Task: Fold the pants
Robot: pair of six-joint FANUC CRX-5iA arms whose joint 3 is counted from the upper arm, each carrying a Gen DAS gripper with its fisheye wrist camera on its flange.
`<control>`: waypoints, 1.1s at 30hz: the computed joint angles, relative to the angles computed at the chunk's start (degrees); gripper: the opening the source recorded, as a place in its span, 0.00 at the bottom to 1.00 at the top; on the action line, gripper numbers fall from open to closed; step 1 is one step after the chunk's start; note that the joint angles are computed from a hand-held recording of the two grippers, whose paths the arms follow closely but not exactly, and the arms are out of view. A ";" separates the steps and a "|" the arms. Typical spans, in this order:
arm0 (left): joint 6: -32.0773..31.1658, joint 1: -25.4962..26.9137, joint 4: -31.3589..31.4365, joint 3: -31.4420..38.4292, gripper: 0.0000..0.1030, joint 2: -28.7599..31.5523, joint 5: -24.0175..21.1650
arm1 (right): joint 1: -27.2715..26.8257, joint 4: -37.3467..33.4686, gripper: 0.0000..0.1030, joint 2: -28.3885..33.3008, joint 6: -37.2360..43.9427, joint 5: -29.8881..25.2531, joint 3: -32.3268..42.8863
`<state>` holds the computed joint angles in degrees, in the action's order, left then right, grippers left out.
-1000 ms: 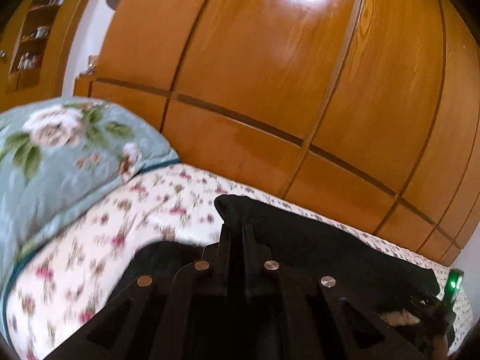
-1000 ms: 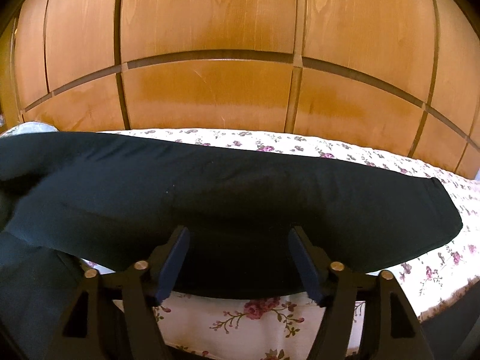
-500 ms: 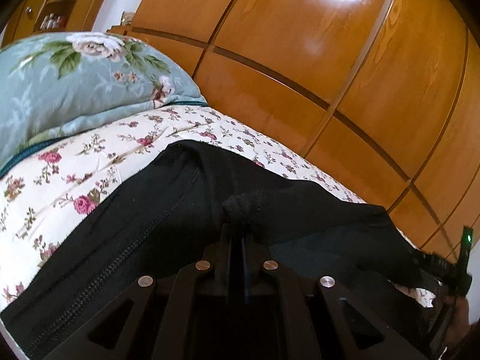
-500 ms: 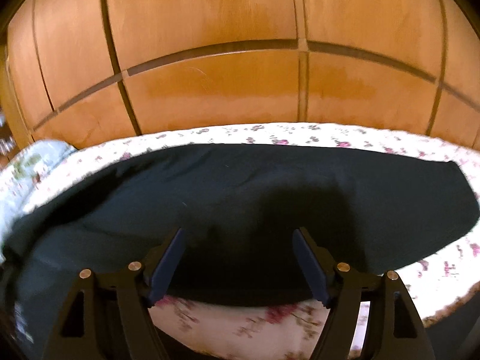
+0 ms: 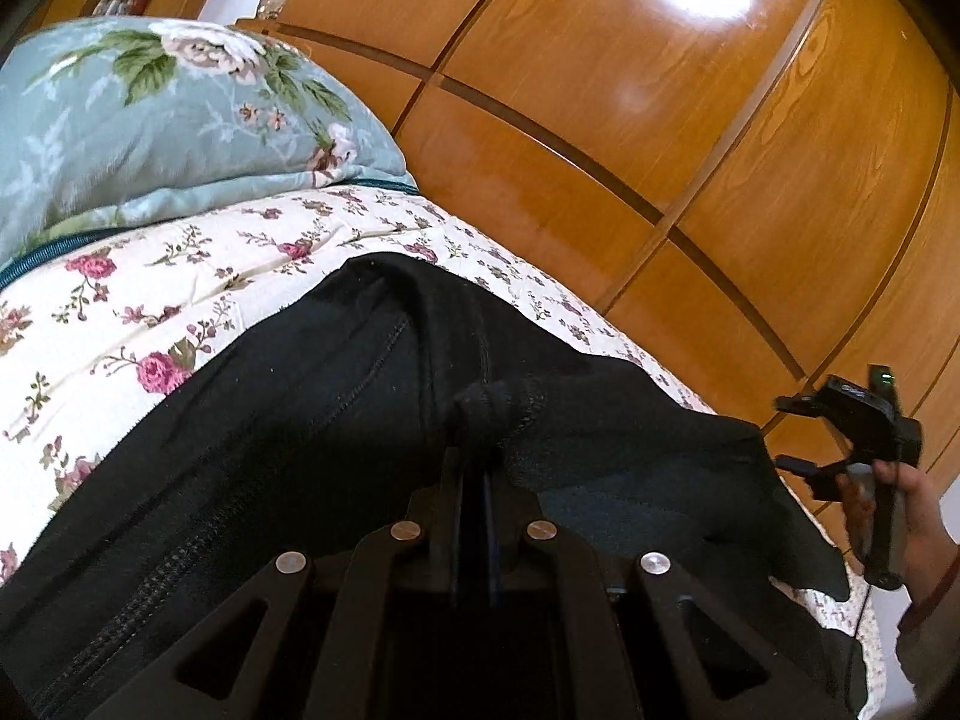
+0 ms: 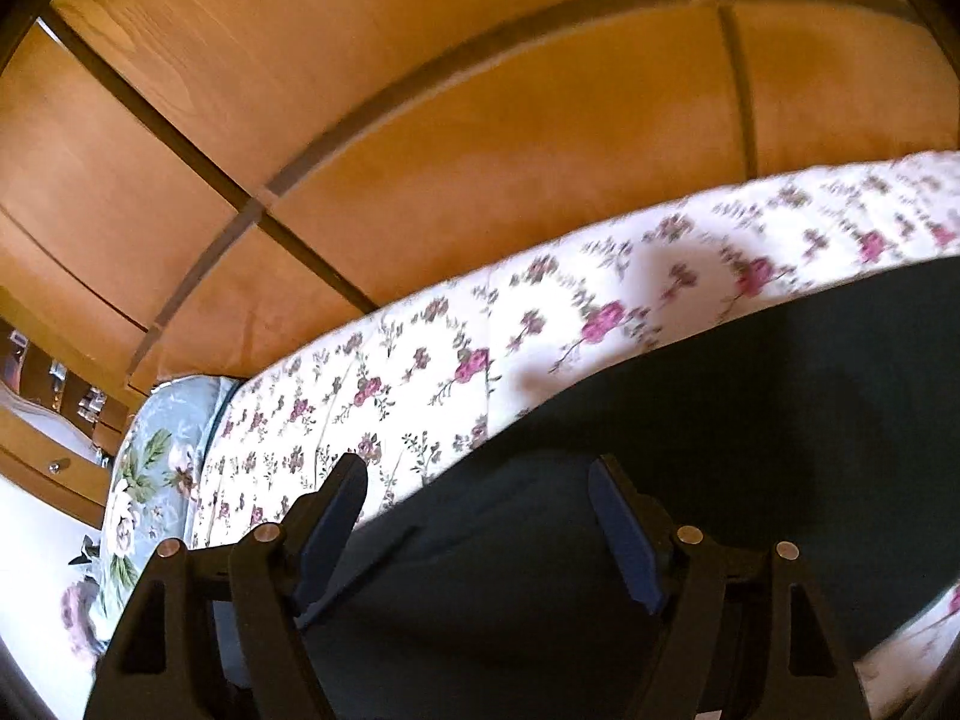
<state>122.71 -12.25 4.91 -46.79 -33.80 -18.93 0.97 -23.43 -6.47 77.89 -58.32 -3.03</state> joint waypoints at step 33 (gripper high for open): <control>-4.22 9.86 13.28 -8.88 0.04 -23.83 1.13 | -25.86 -30.38 0.14 -19.68 25.15 -14.55 -12.37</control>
